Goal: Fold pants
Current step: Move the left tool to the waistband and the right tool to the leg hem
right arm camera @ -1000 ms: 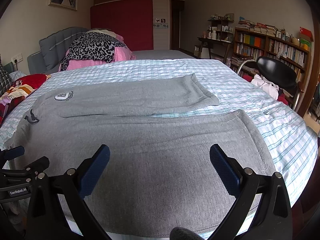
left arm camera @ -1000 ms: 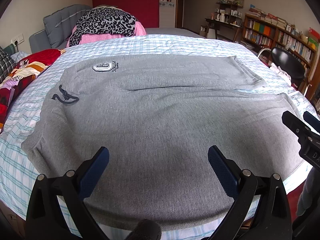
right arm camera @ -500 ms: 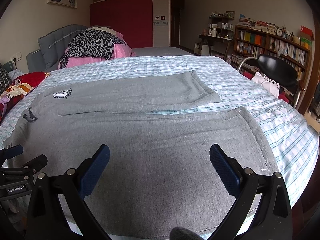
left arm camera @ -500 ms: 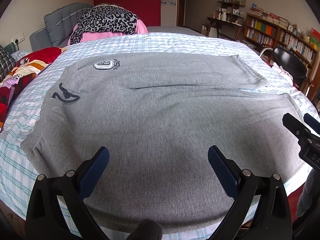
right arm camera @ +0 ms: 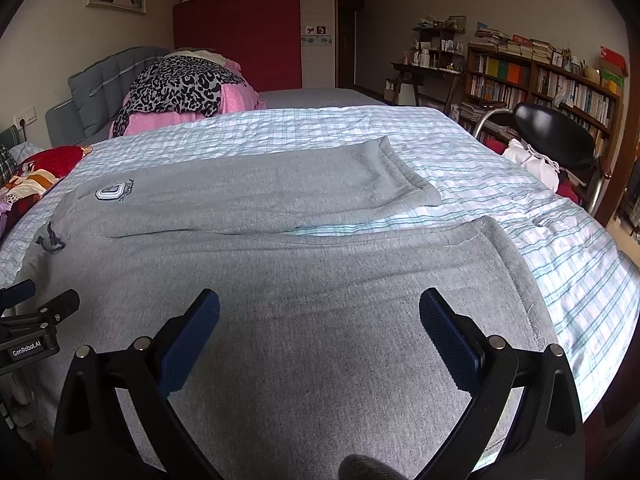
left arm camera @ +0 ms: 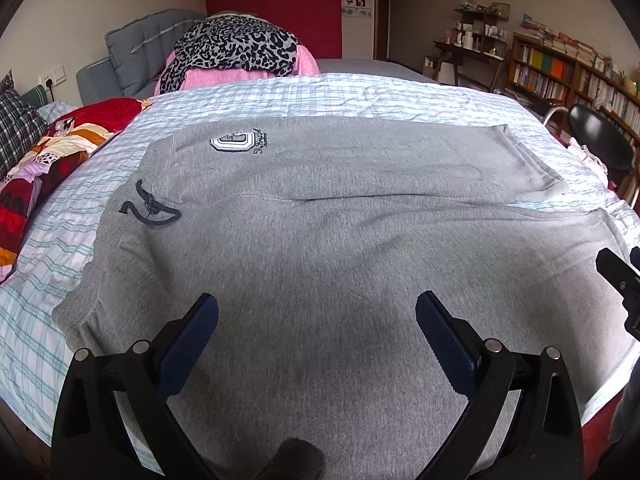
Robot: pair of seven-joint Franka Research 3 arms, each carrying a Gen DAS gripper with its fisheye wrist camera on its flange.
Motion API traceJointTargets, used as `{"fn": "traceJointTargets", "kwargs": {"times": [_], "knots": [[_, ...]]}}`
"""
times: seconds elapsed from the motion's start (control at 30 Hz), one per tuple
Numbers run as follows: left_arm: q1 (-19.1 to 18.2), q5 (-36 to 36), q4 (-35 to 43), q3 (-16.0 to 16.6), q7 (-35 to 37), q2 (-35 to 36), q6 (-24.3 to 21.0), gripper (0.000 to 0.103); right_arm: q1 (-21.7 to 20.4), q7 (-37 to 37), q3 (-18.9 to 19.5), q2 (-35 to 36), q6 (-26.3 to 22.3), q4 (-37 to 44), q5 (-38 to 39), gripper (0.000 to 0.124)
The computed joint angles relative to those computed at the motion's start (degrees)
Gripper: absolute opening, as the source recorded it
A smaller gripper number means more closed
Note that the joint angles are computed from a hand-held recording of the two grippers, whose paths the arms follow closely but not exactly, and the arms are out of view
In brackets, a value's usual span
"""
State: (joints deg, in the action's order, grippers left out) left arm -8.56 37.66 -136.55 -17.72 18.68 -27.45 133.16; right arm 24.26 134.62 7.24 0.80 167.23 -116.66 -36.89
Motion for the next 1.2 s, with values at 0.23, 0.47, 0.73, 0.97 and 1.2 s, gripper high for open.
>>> {"fn": "traceJointTargets", "kwargs": {"times": [0.23,0.47,0.73,0.97,1.2], "knots": [[1.7,2.0,1.5,0.8,0.7,1.2,-0.4,0.098,1.3,-2.8,-1.2,3.7,-1.7,4.7,1.9,0.101],[3.0,3.7,3.7,1.2,1.0,3.3,-1.9,0.098,3.4,-8.0,-2.8,7.5,-2.8,9.2,6.8,0.101],[4.2,7.5,6.8,1.7,2.9,5.7,-5.2,0.098,4.8,-16.2,-4.2,11.4,-5.2,14.5,15.1,0.101],[5.3,11.0,10.2,2.7,4.6,8.1,-8.3,0.098,4.9,-21.5,-4.9,16.3,-8.8,21.8,21.5,0.101],[5.7,10.3,12.9,4.9,7.8,11.2,-7.8,0.098,6.7,-24.3,-7.1,21.9,-12.9,30.3,22.6,0.101]]}}
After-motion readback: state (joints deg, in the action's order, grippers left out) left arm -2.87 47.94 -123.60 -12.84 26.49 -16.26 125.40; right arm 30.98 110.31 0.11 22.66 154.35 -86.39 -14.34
